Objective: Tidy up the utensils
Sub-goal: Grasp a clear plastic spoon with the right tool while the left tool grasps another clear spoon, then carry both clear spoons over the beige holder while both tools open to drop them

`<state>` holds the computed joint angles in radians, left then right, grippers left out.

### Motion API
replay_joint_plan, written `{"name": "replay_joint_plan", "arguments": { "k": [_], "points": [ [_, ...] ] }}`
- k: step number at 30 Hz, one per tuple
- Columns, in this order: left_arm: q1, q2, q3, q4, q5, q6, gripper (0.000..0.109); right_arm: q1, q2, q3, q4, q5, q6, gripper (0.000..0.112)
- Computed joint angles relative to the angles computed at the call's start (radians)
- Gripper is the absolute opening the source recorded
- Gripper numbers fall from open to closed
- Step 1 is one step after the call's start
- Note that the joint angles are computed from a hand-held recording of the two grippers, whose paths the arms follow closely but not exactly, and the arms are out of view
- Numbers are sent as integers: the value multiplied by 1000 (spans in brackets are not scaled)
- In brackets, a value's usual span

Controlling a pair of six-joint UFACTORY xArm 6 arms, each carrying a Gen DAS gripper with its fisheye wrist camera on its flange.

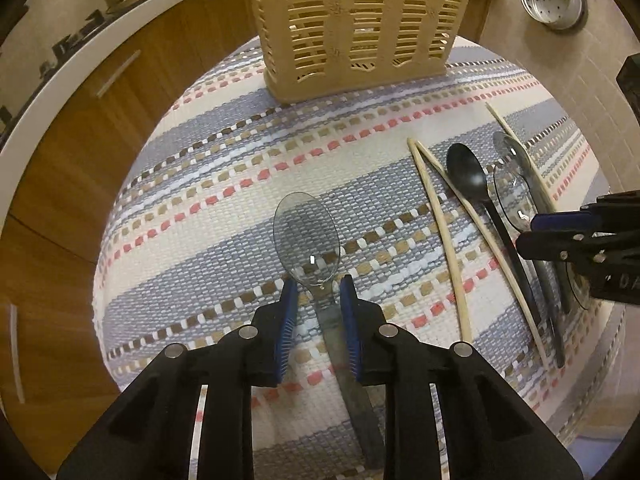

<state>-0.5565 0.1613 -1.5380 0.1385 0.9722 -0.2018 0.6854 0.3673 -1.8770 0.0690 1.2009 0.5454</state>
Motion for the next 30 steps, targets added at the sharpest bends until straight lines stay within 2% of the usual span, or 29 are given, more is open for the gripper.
{"name": "replay_joint_plan", "arguments": {
  "k": [2,4,8,16,23,24,28,30],
  "points": [
    [-5,3,-2,18,1,-7,19,21,38,-64,-66,55,11,14],
    [-7,0,4,26,-5,-21,12,37,57,-99,-114,90,14,10],
    [1,-18,34,14,-41,-44,9,33,39,-65,-97,55,13,10],
    [36,-123,185,-80,-313,-78,9,5,-142,175,-61,-169,-26,10],
    [49,-179,235,-38,-628,-158,9,0,-262,302,-120,-424,-11,10],
    [54,-173,224,-25,-678,-181,9,-4,-272,311,-148,-465,1,10],
    [64,-127,146,94,-791,-301,9,-41,-304,341,-229,-610,18,10],
    [70,-80,70,218,-820,-414,9,-54,-270,297,-300,-684,65,10]
  ]
}}
